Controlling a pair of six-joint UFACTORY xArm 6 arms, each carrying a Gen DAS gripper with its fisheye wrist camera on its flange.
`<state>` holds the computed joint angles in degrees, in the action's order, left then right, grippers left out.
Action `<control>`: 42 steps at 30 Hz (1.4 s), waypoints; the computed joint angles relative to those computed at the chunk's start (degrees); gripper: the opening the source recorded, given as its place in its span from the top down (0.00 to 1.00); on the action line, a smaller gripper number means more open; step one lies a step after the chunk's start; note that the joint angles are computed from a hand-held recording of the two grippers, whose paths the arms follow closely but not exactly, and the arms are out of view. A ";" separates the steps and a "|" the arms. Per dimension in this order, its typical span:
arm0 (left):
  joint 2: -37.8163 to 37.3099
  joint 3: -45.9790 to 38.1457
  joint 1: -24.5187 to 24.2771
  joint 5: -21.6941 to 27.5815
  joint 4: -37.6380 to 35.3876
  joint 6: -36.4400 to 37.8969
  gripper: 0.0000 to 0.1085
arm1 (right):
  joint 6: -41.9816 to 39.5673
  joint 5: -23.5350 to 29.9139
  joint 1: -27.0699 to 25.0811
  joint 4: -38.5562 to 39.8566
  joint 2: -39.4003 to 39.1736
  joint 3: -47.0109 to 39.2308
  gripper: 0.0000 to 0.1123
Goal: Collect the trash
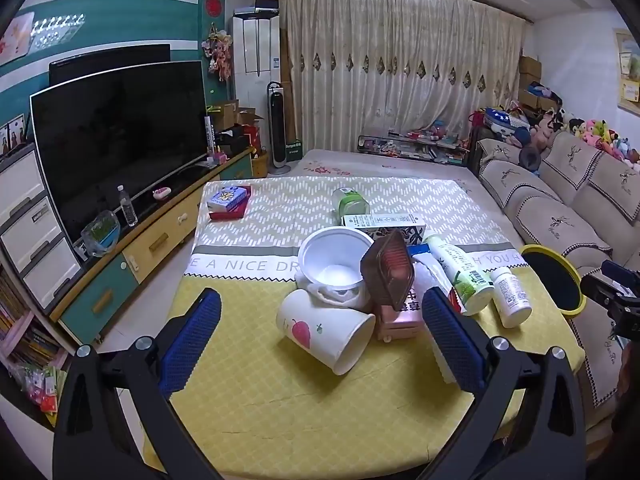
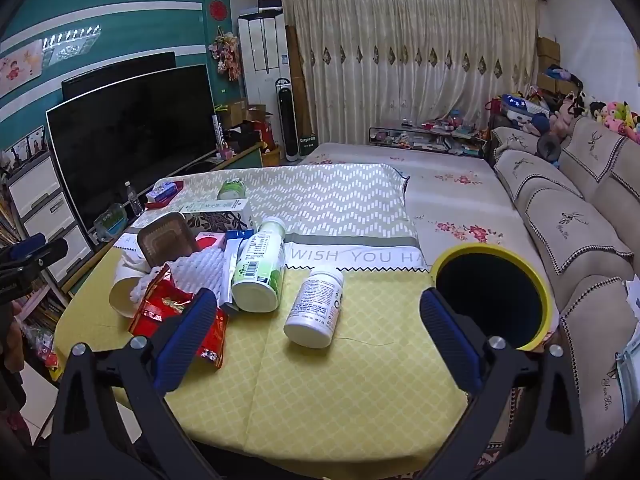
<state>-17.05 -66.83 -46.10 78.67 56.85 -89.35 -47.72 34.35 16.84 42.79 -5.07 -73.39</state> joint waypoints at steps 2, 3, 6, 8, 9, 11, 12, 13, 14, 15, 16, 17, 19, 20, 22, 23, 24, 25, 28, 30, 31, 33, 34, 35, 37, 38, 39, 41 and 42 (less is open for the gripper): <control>-0.11 0.14 0.06 -0.25 0.13 -0.17 0.08 | -0.63 -0.52 0.12 0.89 0.03 0.11 0.14; -0.17 0.22 0.15 -0.38 0.13 -0.22 0.08 | -0.54 -0.43 0.11 0.86 0.06 0.05 0.14; 0.36 -0.45 -0.24 0.01 0.41 -0.23 0.08 | -0.07 -0.31 0.15 0.31 0.23 -0.16 0.14; 0.74 -0.82 -0.21 -0.18 0.32 -0.19 0.08 | 0.05 -0.24 0.15 0.21 0.32 -0.28 0.14; 0.85 -1.02 -0.16 -0.25 0.24 -0.11 0.08 | 0.11 -0.25 0.16 0.12 0.36 -0.32 0.14; 1.01 -0.94 -0.04 -0.52 0.37 -0.19 0.08 | 0.18 -0.23 0.19 -0.01 0.39 -0.41 0.14; 1.04 -0.89 -0.07 -0.57 0.45 -0.20 0.08 | 0.26 -0.23 0.20 -0.11 0.41 -0.45 0.14; 0.74 -0.70 0.23 -0.87 0.35 0.07 0.08 | 0.37 -0.25 0.24 -0.26 0.41 -0.47 0.14; 0.14 -0.02 0.48 -1.36 0.37 0.22 0.08 | 0.40 -0.19 0.24 -0.32 0.42 -0.52 0.14; -0.12 0.24 0.51 -1.45 0.30 0.21 0.08 | 0.47 -0.05 0.21 -0.41 0.42 -0.57 0.14; -0.15 0.31 0.58 -1.54 0.24 0.27 0.08 | 0.51 0.07 0.17 -0.46 0.39 -0.59 0.14; -0.14 0.33 0.58 -1.56 0.24 0.29 0.08 | 0.72 -0.07 0.38 -0.57 0.45 -0.60 0.14; -0.04 0.26 0.57 -1.51 0.25 0.27 0.08 | -0.21 -0.17 0.11 0.27 0.84 -0.47 0.14; -0.07 0.32 0.60 -1.62 0.26 0.23 0.08 | 0.18 -0.52 0.52 0.04 1.07 -0.59 0.14; -0.04 0.32 0.65 -1.66 0.24 0.18 0.08 | 0.27 -0.53 0.53 -0.12 1.07 -0.59 0.14; -0.06 0.43 0.74 -1.83 0.20 0.09 0.08 | 0.28 -0.51 0.51 -0.17 1.06 -0.59 0.14; -0.09 0.57 0.84 -2.03 0.19 -0.03 0.08 | 0.27 -0.99 0.80 -0.16 1.28 -0.34 0.14; -0.09 0.70 0.89 -2.17 0.18 -0.14 0.08 | 0.58 -1.04 0.92 -0.41 1.32 -0.35 0.14; -0.12 0.71 0.88 -2.19 0.16 0.07 0.08 | 0.53 -0.75 0.77 -0.45 1.85 -0.81 0.14; -0.20 0.98 1.02 -2.50 0.09 0.05 0.08 | 0.61 -0.58 0.70 -0.53 1.88 -0.82 0.14; -0.13 1.01 1.10 -2.71 0.00 0.10 0.08 | 0.51 -0.44 0.64 -0.41 1.88 -0.85 0.14; 0.10 0.90 1.38 -3.16 -0.20 0.23 0.08 | 0.52 -0.37 0.59 -0.48 1.93 -0.85 0.14; 0.13 0.92 1.47 -3.37 -0.23 0.25 0.08 | 0.63 -0.24 0.59 -0.55 2.04 -1.00 0.14; 0.20 0.95 1.56 -3.61 -0.23 0.25 0.08 | 0.81 -0.14 0.65 -0.70 2.11 -1.09 0.14; 0.30 0.89 1.61 -3.72 -0.25 0.32 0.08 | 0.97 -0.11 0.64 -0.92 2.30 -1.18 0.14; 0.32 0.89 1.64 -3.79 -0.31 0.32 0.08 | 1.03 -0.21 0.75 -1.02 2.39 -1.13 0.14; 0.36 0.92 1.70 -3.94 -0.36 0.33 0.08 | 1.07 -0.22 0.77 -1.05 2.39 -1.12 0.14; 0.50 0.93 1.73 -4.01 -0.42 0.27 0.08 | 1.02 -0.28 0.83 -1.04 2.48 -1.12 0.14; 0.53 0.91 1.79 -4.03 -0.48 0.30 0.08 | 1.00 -0.29 0.83 -1.00 2.49 -1.11 0.14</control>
